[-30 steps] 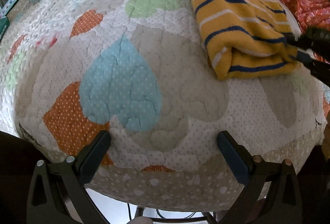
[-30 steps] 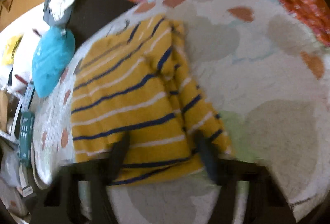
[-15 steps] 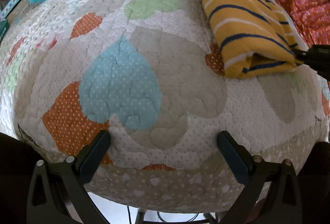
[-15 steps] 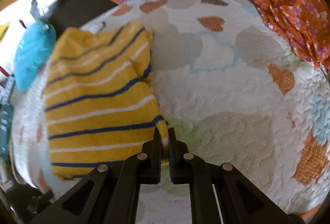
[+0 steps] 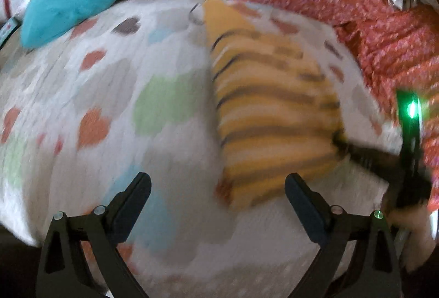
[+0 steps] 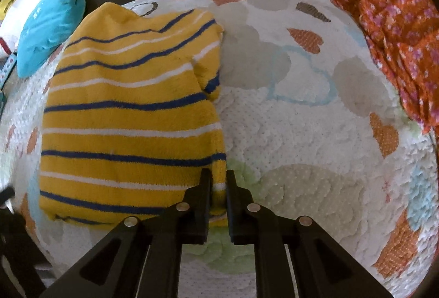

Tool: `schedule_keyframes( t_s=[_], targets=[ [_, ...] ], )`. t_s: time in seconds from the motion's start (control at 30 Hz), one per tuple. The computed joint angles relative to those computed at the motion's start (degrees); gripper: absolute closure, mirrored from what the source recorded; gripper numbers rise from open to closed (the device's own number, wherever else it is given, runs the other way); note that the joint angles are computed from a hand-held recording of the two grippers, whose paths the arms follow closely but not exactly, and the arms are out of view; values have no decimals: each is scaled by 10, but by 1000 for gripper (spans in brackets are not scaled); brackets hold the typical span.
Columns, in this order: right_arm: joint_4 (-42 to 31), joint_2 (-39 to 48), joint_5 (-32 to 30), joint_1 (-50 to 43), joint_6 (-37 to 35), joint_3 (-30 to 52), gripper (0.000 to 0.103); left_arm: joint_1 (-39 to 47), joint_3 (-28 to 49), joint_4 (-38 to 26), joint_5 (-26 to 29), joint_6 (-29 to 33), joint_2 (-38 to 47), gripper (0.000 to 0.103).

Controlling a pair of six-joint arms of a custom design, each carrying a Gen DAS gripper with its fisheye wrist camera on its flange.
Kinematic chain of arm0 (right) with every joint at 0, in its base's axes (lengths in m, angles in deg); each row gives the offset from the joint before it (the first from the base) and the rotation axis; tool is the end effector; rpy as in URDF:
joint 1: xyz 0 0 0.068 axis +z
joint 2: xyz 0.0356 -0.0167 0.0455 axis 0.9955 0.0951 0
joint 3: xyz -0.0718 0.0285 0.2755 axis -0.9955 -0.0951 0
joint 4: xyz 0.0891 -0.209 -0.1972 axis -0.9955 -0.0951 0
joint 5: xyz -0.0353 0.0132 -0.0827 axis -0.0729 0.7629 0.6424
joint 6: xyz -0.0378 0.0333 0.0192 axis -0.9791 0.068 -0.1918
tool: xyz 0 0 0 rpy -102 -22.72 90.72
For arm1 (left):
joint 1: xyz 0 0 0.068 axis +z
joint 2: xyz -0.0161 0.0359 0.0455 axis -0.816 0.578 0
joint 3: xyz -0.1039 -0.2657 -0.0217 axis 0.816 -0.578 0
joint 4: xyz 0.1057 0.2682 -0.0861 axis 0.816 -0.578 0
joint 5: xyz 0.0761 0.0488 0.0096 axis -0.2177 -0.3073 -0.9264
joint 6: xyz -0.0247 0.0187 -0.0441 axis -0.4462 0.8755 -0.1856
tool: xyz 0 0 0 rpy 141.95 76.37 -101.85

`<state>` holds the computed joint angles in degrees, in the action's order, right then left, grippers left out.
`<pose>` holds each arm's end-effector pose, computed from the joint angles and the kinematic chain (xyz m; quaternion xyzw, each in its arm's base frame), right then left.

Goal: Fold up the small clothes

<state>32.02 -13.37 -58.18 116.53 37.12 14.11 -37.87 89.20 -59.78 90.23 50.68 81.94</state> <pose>0.2102 0.1188 0.1966 0.2180 0.9499 0.0074 0.2238 0.2693 0.0630 0.2334 0.2236 0.9320 -0.1631 0.2342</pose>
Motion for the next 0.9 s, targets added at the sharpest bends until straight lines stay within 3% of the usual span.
schedule_keyframes(
  t_s=[0.1, 0.17, 0.23, 0.3, 0.37, 0.43, 0.57, 0.67, 0.73, 0.8, 0.87, 0.9],
  targets=[
    [9, -6, -16, -11, -2, -6, 92, -62, 43, 18, -3, -69, 70, 7],
    [6, -17, -34, -22, -13, -5, 91, -84, 63, 9, -17, -80, 125, 25],
    [-26, -55, -50, -45, -16, 9, 84, -92, 73, -5, -15, -73, 162, 28],
    [-57, -75, -30, -59, -13, 42, 84, -91, 38, 32, -8, -67, 144, 27],
    [-45, -58, -50, -93, -52, 94, 84, -102, 16, 52, -14, -60, 122, 27],
    [-20, -2, -94, -119, -91, 149, 84, -111, 0, 56, -15, -55, 107, 26],
    [38, 200, -282, -162, -171, 307, 84, -110, -10, 60, -14, -56, 99, 25],
    [20, 368, -343, -167, -201, 453, 83, -97, 6, 37, -2, -48, 113, 25],
    [-51, 485, -314, -164, -214, 571, 69, -87, 17, 21, 1, -40, 121, 25],
    [-133, 563, -260, -157, -224, 659, 68, -71, 39, -17, 15, -19, 131, 25],
    [-113, 547, -258, -163, -206, 640, 68, -49, 67, -62, 40, 5, 142, 25],
    [-70, 502, -260, -168, -189, 589, 66, -36, 86, -85, 56, 16, 148, 25]
  ],
)
